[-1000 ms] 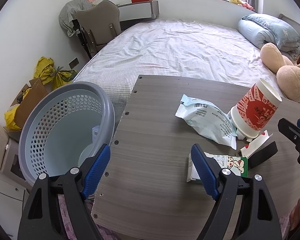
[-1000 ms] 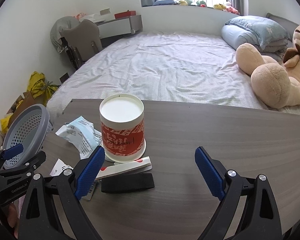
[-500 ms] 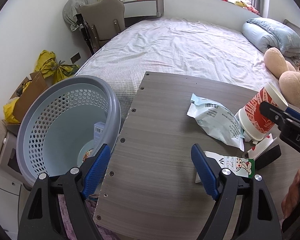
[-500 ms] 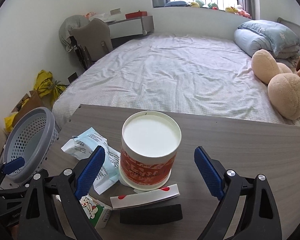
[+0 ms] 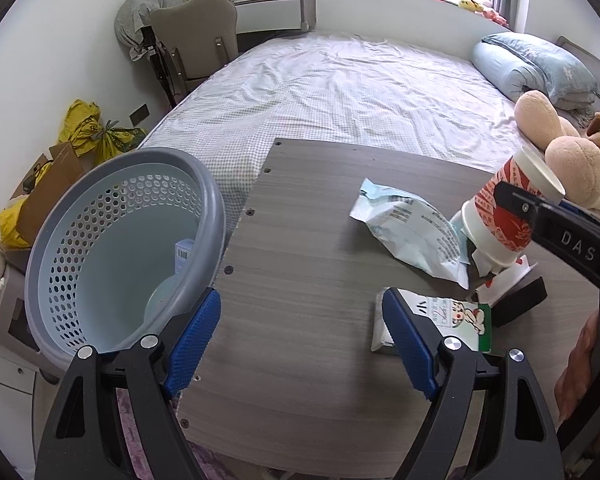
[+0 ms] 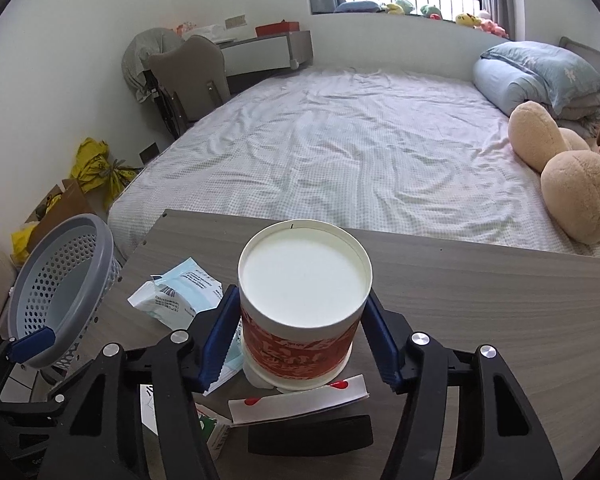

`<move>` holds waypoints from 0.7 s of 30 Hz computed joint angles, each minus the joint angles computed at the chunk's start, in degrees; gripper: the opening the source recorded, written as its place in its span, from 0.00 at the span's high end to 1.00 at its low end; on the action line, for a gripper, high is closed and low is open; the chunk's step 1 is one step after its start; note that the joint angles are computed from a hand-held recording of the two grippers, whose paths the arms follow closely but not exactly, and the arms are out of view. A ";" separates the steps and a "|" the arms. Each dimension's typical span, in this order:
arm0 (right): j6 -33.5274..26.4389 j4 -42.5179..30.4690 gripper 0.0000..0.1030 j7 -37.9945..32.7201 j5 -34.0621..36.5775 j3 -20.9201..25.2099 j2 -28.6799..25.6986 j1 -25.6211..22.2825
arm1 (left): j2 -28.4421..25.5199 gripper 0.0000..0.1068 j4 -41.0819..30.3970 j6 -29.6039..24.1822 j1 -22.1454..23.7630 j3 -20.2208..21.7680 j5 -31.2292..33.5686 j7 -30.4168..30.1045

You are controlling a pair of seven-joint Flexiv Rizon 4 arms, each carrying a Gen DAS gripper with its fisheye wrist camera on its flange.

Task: Collect trash
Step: 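Grasp the white-and-green milk carton with the left tool while the right tool holds the cup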

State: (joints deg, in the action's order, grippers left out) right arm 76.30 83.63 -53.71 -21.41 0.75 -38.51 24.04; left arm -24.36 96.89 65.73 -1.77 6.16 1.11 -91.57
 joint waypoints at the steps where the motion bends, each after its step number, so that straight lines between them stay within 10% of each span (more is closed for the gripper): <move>1: 0.51 0.82 0.43 0.42 -0.14 -0.53 0.64 0.24 | 0.14 0.26 0.27 -0.09 0.38 -0.64 -0.61 0.82; 21: 11.04 25.14 0.43 17.84 -12.73 -11.74 15.24 2.49 | -0.23 0.26 2.78 -2.81 -0.20 -6.49 -11.60 15.49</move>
